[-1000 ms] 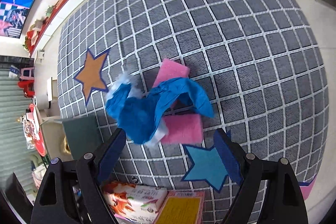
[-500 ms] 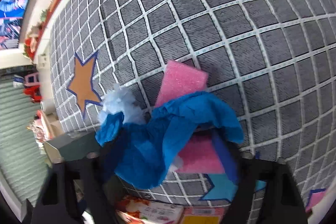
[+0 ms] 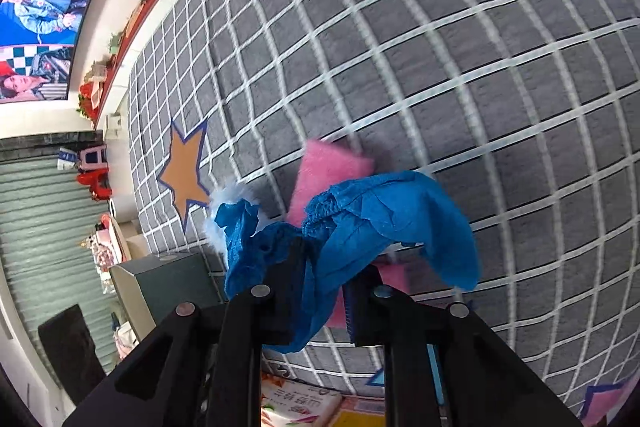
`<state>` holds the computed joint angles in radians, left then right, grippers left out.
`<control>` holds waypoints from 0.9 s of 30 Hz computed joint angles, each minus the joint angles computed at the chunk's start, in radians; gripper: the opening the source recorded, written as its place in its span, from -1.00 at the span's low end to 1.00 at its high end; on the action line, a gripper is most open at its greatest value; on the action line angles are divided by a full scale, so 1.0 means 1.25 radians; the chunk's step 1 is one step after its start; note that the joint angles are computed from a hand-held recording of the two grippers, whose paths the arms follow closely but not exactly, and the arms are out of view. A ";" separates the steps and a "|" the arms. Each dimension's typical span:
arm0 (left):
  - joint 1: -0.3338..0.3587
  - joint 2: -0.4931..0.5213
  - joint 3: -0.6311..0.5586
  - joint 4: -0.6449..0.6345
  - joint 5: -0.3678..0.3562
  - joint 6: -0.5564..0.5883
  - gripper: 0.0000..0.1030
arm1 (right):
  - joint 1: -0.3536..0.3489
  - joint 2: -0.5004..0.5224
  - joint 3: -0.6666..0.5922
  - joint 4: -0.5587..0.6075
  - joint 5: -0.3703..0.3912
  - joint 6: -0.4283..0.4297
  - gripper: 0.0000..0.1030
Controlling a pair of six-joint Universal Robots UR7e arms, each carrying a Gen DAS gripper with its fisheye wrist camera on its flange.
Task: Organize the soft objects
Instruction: 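Grasp the light-blue fluffy boa with the left tool while the right tool grasps the blue cloth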
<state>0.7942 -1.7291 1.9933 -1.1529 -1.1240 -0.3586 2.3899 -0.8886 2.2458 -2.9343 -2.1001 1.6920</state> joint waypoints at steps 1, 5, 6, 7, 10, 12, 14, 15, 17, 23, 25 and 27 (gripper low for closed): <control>-0.006 0.005 0.008 -0.006 -0.001 -0.004 0.55 | 0.007 -0.013 0.006 0.026 -0.010 0.015 -0.64; -0.030 0.028 0.042 -0.043 -0.006 -0.008 0.55 | 0.023 -0.046 0.027 0.082 -0.027 0.047 -0.64; -0.034 0.035 0.053 -0.053 0.001 -0.013 0.55 | 0.026 -0.051 0.036 0.083 -0.026 0.055 -0.64; -0.039 0.043 0.064 -0.061 0.004 -0.020 0.55 | 0.029 -0.057 0.049 0.079 -0.024 0.065 -0.64; -0.033 0.070 0.080 -0.092 0.000 -0.040 0.55 | 0.038 -0.067 0.079 0.061 -0.019 0.094 -0.64; -0.019 0.083 0.083 -0.116 -0.005 -0.053 0.55 | 0.043 -0.071 0.093 0.054 -0.018 0.107 -0.64; -0.002 0.096 0.081 -0.135 0.003 -0.069 0.57 | 0.051 -0.076 0.106 0.048 -0.017 0.118 -0.64; 0.005 0.100 0.079 -0.143 0.009 -0.078 0.57 | 0.054 -0.078 0.111 0.043 -0.017 0.120 -0.64; 0.007 0.105 0.078 -0.150 0.037 -0.109 0.57 | 0.057 -0.080 0.118 0.036 -0.016 0.119 -0.64; 0.044 0.121 0.034 -0.167 0.034 -0.136 0.58 | 0.065 -0.088 0.123 0.033 -0.023 0.104 -0.64; 0.060 0.155 0.021 -0.146 0.036 -0.162 0.58 | 0.065 -0.089 0.125 0.030 -0.023 0.094 -0.64; 0.087 0.185 0.012 -0.121 0.030 -0.189 0.58 | 0.059 -0.082 0.124 0.013 -0.021 0.084 -0.64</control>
